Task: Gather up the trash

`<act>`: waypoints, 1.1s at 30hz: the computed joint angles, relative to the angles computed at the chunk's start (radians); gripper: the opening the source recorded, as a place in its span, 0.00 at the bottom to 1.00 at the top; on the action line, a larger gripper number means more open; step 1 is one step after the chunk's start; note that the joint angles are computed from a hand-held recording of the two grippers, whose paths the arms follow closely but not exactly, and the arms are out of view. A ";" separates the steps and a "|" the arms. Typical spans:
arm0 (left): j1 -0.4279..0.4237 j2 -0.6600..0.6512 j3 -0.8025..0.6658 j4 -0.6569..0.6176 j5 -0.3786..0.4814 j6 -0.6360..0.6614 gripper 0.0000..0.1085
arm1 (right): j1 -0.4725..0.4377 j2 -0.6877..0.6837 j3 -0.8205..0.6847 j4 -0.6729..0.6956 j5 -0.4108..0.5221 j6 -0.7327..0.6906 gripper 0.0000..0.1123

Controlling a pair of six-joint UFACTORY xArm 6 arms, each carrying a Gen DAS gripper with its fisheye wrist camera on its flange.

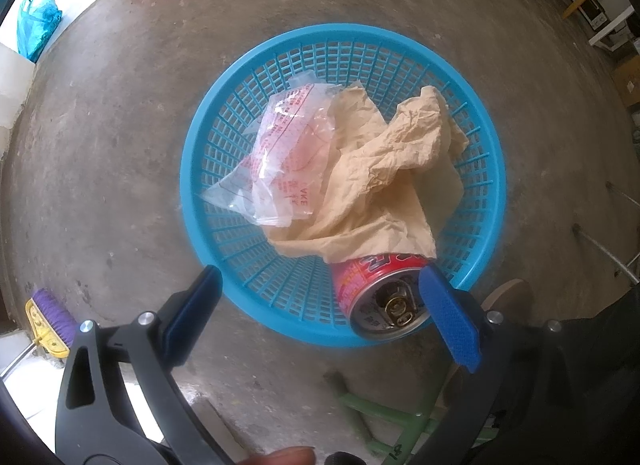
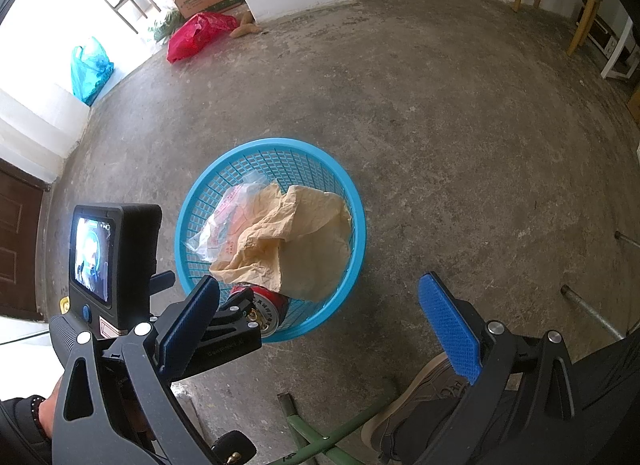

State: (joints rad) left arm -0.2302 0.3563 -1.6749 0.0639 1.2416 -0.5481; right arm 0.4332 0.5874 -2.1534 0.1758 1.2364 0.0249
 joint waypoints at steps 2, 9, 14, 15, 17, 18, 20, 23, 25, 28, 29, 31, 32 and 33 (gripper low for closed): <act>0.001 0.002 -0.005 -0.004 0.001 0.001 0.87 | 0.000 -0.002 0.003 0.000 -0.002 0.000 0.86; 0.000 0.002 -0.008 -0.010 -0.006 0.002 0.87 | 0.000 -0.001 0.002 0.001 0.001 -0.001 0.86; -0.002 0.003 -0.007 -0.011 -0.009 0.005 0.87 | 0.000 0.002 -0.004 -0.001 0.004 0.001 0.86; -0.001 0.003 -0.007 -0.011 -0.008 0.003 0.87 | 0.000 -0.001 0.001 -0.002 0.002 0.000 0.86; -0.002 0.003 -0.007 -0.010 -0.011 0.005 0.87 | -0.001 -0.006 0.014 -0.002 -0.005 -0.004 0.86; -0.003 0.002 -0.006 -0.006 -0.012 0.005 0.87 | -0.002 -0.011 0.025 -0.002 -0.010 -0.005 0.86; -0.003 0.004 -0.007 -0.005 -0.011 0.006 0.87 | -0.002 -0.015 0.032 -0.003 -0.012 -0.005 0.86; -0.003 0.004 -0.007 -0.005 -0.010 0.006 0.87 | -0.001 -0.014 0.034 -0.006 -0.014 -0.004 0.86; -0.003 0.004 -0.006 -0.007 -0.011 0.008 0.87 | -0.001 -0.018 0.042 -0.007 -0.017 -0.004 0.86; -0.002 0.004 -0.001 -0.009 -0.018 0.007 0.87 | 0.000 -0.017 0.039 -0.006 -0.015 -0.003 0.86; -0.001 0.003 0.001 -0.009 -0.021 0.007 0.87 | 0.000 -0.011 0.030 -0.008 -0.012 -0.002 0.86; 0.000 -0.003 0.012 -0.018 -0.036 0.007 0.87 | 0.001 -0.005 0.021 -0.009 -0.007 -0.001 0.86; 0.001 -0.006 0.018 -0.018 -0.041 0.009 0.87 | 0.001 -0.004 0.021 -0.010 -0.007 -0.001 0.86; 0.000 -0.007 0.020 -0.018 -0.046 0.010 0.87 | 0.000 -0.010 0.032 -0.010 -0.012 -0.002 0.86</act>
